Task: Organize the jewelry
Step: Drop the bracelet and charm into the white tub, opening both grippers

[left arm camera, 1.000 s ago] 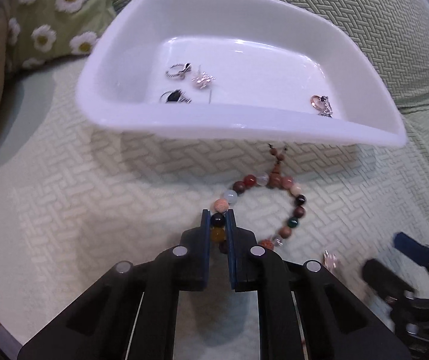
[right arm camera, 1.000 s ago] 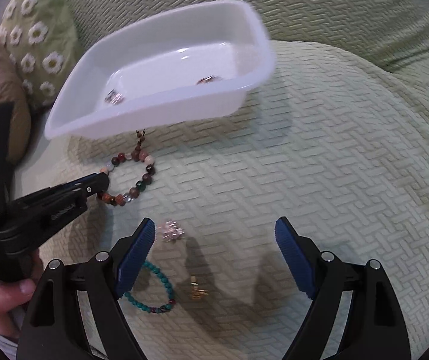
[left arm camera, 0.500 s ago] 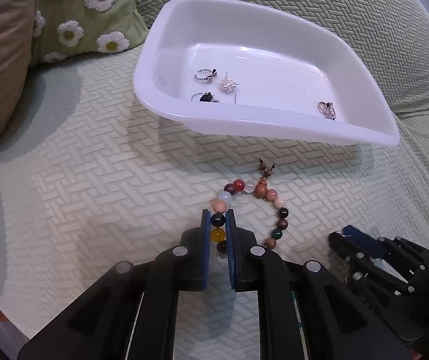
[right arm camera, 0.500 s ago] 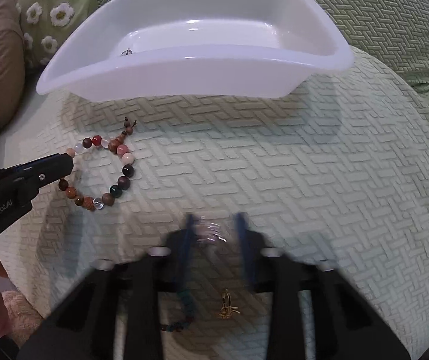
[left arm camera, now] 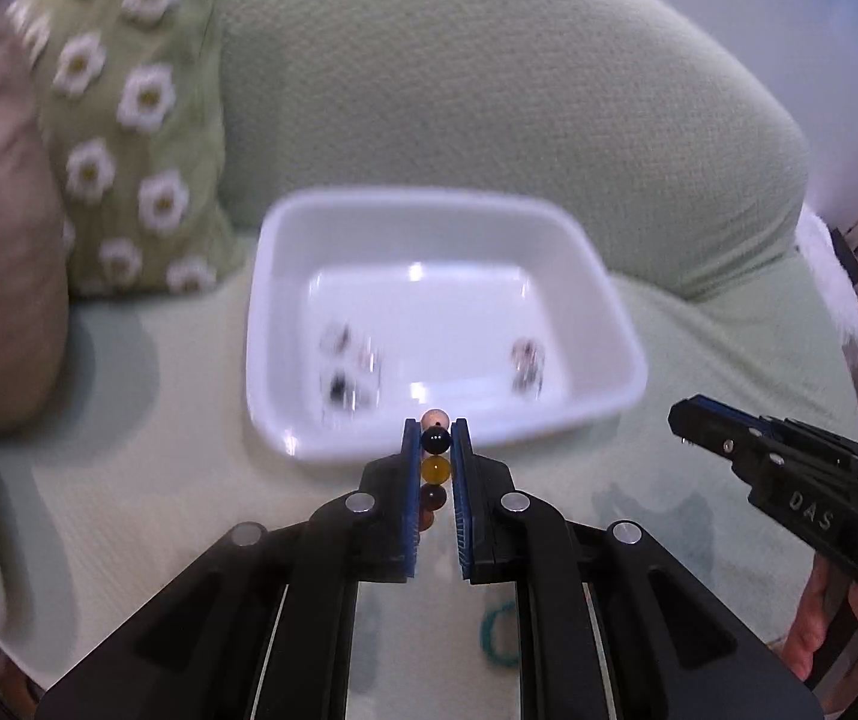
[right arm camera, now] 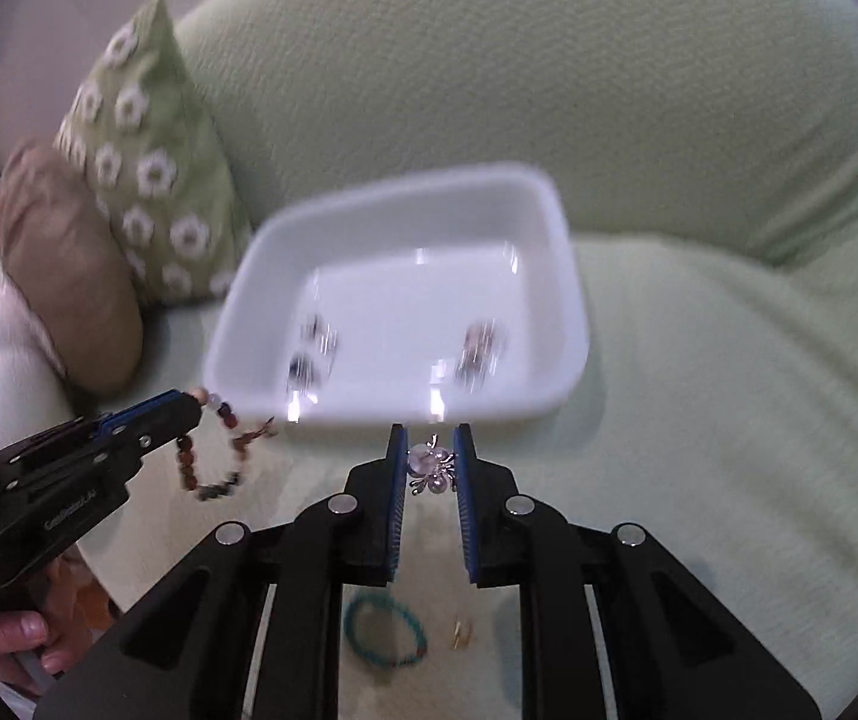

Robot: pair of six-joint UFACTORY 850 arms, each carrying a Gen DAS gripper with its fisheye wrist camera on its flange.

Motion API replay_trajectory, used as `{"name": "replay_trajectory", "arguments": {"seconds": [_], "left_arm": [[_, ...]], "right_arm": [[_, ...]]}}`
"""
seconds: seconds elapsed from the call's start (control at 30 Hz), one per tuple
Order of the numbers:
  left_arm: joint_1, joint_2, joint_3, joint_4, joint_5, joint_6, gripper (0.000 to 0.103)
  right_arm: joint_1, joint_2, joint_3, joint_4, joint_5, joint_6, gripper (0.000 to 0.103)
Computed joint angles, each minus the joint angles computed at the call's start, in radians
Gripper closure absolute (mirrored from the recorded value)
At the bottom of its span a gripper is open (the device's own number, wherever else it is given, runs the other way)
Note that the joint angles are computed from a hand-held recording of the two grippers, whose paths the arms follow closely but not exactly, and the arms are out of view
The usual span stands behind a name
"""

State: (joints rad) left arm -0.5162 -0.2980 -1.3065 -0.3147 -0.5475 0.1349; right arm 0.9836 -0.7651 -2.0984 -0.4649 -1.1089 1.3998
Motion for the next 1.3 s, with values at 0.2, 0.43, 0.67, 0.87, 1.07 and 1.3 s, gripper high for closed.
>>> {"name": "replay_trajectory", "arguments": {"seconds": [0.2,0.43,0.67,0.87,1.07,1.3], "left_arm": [[0.019,-0.175,-0.199,0.036,-0.058,-0.035,0.094],[0.032,-0.368,-0.327,0.166,-0.114,-0.156,0.094],[0.014,-0.402,-0.333,0.317,-0.088,-0.25,0.093],[-0.008,-0.362,-0.314,0.358,-0.087,-0.287,0.08],[-0.011,-0.182,-0.171,0.297,-0.01,-0.271,0.047],[-0.026,0.053,0.085,0.179,0.044,-0.169,0.038]], "right_arm": [[-0.096,-0.101,-0.097,0.069,-0.023,-0.112,0.087],[-0.157,-0.28,-0.262,0.17,-0.126,-0.266,0.087],[-0.163,-0.373,-0.383,0.175,-0.194,-0.349,0.086],[-0.16,-0.43,-0.476,0.212,-0.222,-0.378,0.078],[-0.125,-0.384,-0.5,0.129,-0.275,-0.332,0.048],[-0.038,-0.088,-0.069,0.044,-0.135,-0.074,0.032]]}}
